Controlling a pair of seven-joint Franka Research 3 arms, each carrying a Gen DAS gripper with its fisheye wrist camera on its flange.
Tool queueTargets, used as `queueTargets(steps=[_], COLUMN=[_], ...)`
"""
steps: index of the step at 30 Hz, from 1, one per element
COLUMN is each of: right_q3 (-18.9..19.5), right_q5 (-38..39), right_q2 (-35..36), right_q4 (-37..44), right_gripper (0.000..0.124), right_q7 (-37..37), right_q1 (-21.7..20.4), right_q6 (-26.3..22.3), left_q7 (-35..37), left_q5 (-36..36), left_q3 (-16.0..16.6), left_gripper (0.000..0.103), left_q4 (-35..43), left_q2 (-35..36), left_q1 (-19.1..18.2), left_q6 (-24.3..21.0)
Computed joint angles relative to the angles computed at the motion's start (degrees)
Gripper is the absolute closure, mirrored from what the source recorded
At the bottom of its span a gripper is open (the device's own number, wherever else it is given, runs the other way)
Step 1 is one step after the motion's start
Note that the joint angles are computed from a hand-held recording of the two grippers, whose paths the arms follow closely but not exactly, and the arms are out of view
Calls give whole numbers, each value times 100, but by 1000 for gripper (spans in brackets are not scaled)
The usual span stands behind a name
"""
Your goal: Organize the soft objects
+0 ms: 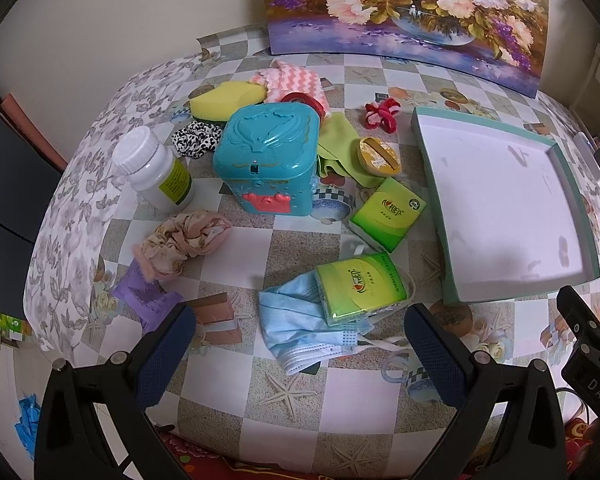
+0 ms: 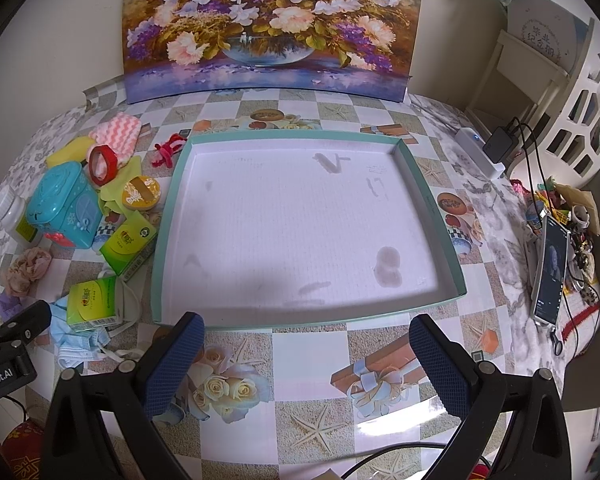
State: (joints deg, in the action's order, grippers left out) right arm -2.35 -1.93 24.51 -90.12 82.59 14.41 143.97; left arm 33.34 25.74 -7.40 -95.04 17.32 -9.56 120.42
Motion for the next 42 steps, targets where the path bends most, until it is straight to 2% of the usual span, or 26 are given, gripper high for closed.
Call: queueTargets(steps=[32, 35, 40, 42], right_q3=[-5, -1, -6, -2], right_q5=[-6, 18, -6, 3], right_q2=[10, 108, -24, 10], right_q4=[15, 222, -107, 8], right_gripper=[21, 21, 21, 21], right_q7=[-3, -30, 6, -7], right_q1=[4, -16, 11, 2], right_q6=[-29, -147, 46, -40], left_q7=[-20, -15, -17, -14], left_q5=[2, -2, -2, 1], left_q3=[2, 2, 2, 3], left_gripper=[0, 0, 0, 0], left_q4=[10, 12, 14, 11], left_q2=[8, 7, 9, 7], left_q1=[-7, -6, -6, -6], left_q6=[-4, -6, -6, -6])
